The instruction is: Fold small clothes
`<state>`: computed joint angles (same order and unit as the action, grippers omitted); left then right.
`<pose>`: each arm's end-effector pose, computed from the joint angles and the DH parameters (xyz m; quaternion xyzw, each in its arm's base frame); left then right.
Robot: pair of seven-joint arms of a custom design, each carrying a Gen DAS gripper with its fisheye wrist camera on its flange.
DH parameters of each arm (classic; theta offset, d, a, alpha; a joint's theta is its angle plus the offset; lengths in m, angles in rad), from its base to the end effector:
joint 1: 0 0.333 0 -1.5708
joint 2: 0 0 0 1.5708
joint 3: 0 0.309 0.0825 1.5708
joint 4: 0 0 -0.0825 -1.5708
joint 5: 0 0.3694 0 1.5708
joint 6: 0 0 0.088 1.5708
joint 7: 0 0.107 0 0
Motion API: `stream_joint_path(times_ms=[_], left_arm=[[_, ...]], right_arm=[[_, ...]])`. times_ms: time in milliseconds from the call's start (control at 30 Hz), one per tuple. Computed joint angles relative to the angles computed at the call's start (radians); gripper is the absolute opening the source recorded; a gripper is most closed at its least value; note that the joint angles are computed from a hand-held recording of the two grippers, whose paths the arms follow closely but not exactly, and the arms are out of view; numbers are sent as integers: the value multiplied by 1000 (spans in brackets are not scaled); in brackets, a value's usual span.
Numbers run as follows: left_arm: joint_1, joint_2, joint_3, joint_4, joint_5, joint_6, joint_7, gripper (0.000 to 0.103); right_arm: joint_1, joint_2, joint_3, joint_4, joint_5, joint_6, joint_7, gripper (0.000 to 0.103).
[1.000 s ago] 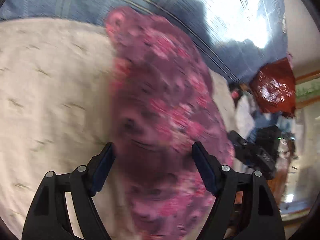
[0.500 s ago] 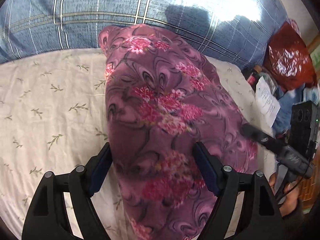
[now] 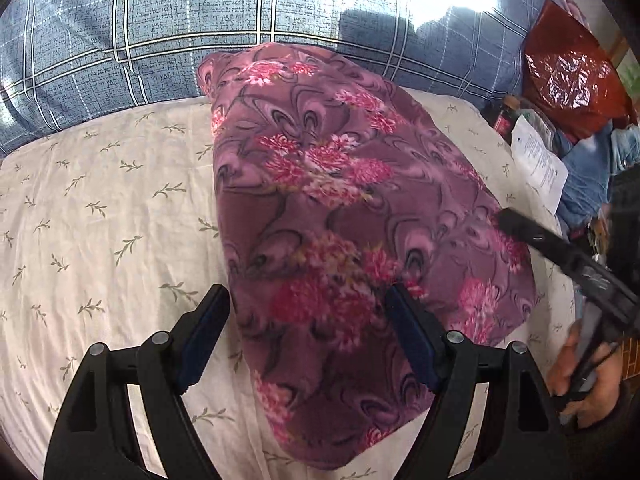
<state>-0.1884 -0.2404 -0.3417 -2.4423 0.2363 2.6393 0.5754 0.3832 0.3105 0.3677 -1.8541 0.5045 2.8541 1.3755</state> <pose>0.4089 -0.2509 0.4340 -0.7745 0.5870 -0.2020 0.1215 0.5119 0.4111 0.4409 -0.7841 0.4899 0.0132 0.3807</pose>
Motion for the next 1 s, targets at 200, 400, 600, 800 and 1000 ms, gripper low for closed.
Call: stream_joint_path(times_ms=[200,400,600,800,1000], left_arm=[[-8,0,-7,-5,-3,-4,-17,81],[-34,0,-4,-33,-2,-26,-3,83],[-73,-107,63,-116,-201,37,150,82],[12,-112,106,-86,-307,102,243,82],[85,107,139,134,-317,8,302,82]], right_arm=[[54,-71,-43,-105,-34,21,-7,32],[65,-64,-71,-110,-154,-17,120,37],[-6,-86,-6,-109,-4,19,13,39],[-26,44,0,105,132,-52,-23,44],[65,327,-78,496,-68,-205,244,44]])
